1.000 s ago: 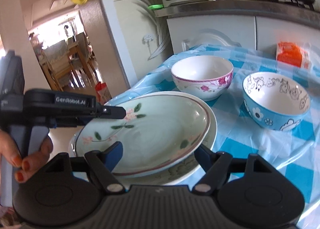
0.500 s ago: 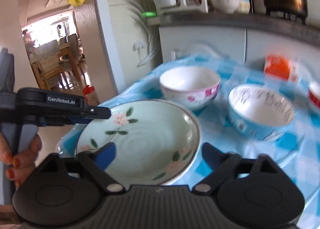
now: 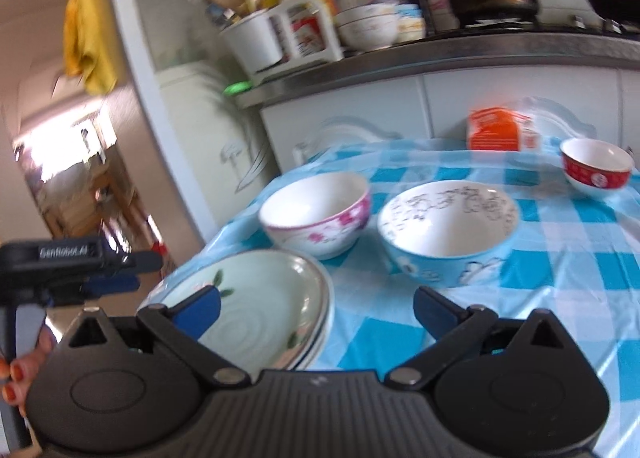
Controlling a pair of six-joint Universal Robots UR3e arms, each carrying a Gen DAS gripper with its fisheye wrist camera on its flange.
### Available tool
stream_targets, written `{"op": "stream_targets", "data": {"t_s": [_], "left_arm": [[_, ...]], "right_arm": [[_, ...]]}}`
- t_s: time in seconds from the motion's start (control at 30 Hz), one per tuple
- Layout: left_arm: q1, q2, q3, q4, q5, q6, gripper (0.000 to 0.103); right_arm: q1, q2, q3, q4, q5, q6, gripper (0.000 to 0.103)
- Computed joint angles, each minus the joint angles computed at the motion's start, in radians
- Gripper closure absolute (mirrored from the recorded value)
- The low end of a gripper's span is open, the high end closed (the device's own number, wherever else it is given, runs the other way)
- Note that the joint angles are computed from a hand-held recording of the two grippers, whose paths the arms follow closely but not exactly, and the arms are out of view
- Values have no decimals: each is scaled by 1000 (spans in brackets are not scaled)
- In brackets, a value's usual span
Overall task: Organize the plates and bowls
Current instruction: 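Lower the green-leaf plate onto the stacked white plates with both grippers, then open both grippers and move them to the pink-flower white bowl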
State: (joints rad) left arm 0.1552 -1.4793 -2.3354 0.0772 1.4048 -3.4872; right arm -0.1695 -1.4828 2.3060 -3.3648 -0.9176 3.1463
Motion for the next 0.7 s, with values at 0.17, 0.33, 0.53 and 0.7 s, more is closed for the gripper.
{"op": "stream_targets", "data": {"t_s": [0.17, 0.33, 0.53, 0.7], "left_arm": [[-47, -7, 15, 4, 63, -35, 17], [-100, -8, 22, 19, 118, -55, 4], [-197, -80, 71, 107, 263, -101, 3], [-313, -281, 215, 291, 500, -152, 0]], "right_arm": [[-96, -32, 85, -66, 88, 42, 1], [-159, -62, 176, -142, 132, 32, 1], [-233, -86, 276, -251, 160, 2, 1], [-307, -133, 320, -218, 215, -68, 1]]}}
